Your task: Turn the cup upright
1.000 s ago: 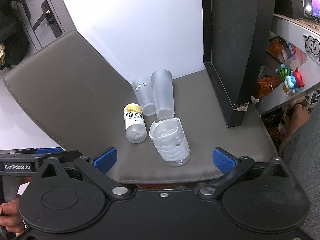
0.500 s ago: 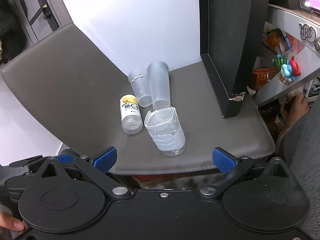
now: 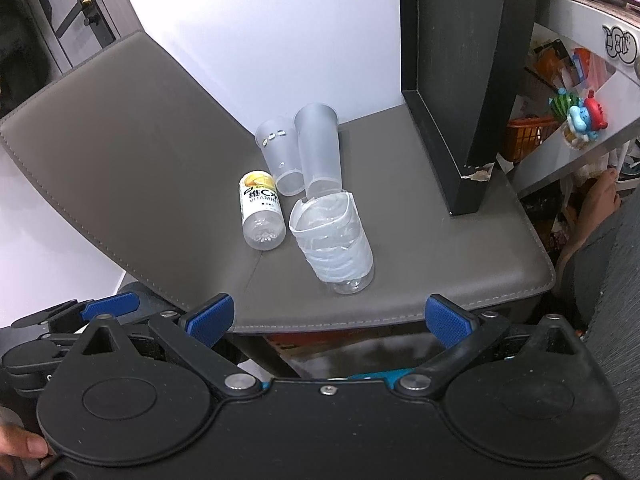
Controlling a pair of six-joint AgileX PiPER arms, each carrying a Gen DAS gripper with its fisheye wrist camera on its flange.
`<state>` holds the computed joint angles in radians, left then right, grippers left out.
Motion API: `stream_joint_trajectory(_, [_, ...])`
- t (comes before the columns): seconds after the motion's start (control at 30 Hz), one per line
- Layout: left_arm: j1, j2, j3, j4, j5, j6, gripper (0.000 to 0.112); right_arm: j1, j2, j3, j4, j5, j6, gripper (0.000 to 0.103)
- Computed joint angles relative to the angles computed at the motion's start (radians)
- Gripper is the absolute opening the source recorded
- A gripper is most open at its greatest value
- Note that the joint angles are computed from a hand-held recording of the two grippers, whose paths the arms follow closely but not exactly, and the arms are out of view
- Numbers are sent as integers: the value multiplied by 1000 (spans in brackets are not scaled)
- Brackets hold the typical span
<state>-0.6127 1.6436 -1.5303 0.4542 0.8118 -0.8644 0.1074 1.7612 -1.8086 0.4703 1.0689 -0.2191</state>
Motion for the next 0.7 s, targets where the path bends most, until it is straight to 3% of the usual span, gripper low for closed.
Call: stream_joint_trajectory(0.7, [2,8,-11,-4,18,-13,87,1,0,24,-10,-2,7,103])
